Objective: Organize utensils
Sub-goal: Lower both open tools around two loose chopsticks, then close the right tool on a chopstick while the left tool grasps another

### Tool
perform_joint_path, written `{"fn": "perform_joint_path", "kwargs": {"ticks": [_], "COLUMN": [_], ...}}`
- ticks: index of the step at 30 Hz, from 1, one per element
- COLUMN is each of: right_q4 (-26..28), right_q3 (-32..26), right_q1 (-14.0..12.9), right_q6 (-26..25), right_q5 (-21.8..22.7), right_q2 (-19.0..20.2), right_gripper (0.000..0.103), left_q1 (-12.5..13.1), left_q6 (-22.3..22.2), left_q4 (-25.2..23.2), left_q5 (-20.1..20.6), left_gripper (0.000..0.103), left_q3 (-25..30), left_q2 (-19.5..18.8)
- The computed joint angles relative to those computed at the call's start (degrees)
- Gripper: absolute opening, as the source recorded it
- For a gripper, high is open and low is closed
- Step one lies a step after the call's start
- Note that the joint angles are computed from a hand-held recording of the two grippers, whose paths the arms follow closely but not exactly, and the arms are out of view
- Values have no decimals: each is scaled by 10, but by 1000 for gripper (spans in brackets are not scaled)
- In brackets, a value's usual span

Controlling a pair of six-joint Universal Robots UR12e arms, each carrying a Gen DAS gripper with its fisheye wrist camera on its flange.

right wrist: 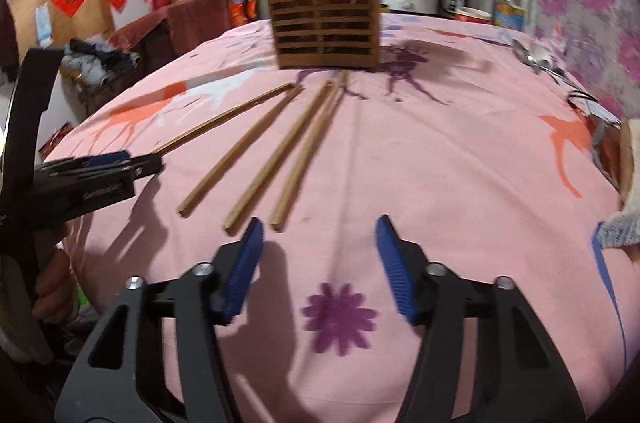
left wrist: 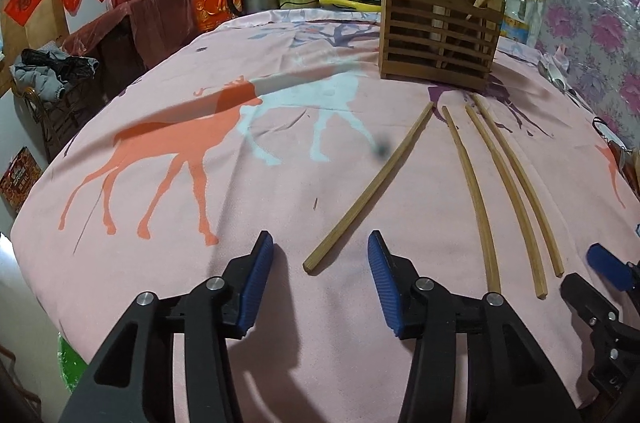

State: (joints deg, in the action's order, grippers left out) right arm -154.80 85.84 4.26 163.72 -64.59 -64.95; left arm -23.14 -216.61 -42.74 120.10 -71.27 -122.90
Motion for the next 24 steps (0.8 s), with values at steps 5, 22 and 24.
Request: {"fn": "perform_joint_path", "kwargs": {"ticks": [5,22,24], "right_q4": [19,9,3], "right_q3": [-11,-18,-16], "right_q1": [4,-10,-9], "right_q6": [-2,63,61], "right_q5": [11,9,5], "right_q2": [5,15,14], "right_gripper": [36,13,13], "left_q1": [-2,-2,-4], "left_q6": [-1,-13,-5], "left_q4": [-1,-5,4], "left_q5": [8,13,13], "left_gripper": [48,49,41], "left_q3": [1,-2,-3], "left_q2": [-2,1,0]}}
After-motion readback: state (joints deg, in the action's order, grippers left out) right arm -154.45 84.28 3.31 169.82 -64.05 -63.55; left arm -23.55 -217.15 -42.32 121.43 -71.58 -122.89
